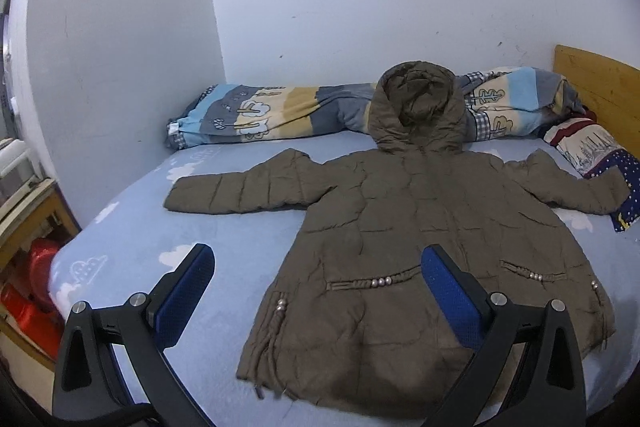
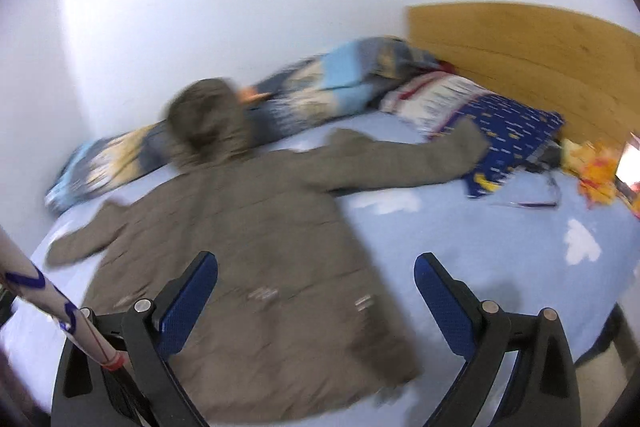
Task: Fold large clothes
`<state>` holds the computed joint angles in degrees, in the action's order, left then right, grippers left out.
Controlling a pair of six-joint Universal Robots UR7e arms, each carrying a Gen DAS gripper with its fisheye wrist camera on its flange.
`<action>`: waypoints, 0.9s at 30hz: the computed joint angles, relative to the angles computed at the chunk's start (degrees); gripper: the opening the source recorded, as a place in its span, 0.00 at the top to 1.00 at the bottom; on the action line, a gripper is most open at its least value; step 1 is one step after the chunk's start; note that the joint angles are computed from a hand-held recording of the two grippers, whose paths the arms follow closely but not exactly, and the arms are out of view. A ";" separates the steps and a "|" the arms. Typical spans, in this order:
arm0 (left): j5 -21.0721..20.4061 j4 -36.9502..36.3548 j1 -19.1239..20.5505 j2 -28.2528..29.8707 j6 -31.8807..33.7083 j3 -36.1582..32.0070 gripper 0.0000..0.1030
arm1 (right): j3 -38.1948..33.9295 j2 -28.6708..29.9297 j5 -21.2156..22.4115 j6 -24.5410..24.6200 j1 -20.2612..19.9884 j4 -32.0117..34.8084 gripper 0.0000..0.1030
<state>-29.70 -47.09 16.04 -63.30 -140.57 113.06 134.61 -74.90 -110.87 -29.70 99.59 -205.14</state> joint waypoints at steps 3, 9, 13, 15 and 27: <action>-2.26 6.78 -1.53 -0.39 -5.66 -1.53 0.00 | 2.90 -3.21 3.93 -1.46 3.08 4.43 0.02; -4.27 6.83 -5.21 -3.54 -5.88 -0.46 0.00 | 3.69 -8.89 8.86 -0.77 7.41 10.91 0.02; -5.07 6.39 -6.86 -4.50 -4.67 -0.40 0.00 | 3.77 -10.02 7.71 1.28 9.43 12.03 0.01; -4.98 5.35 -7.06 -5.34 -3.38 -0.15 0.00 | 3.56 -10.21 7.73 1.64 9.44 12.30 0.01; -4.85 2.06 -7.94 -5.80 0.58 0.23 0.00 | 3.45 -11.18 4.54 2.91 11.57 13.97 0.01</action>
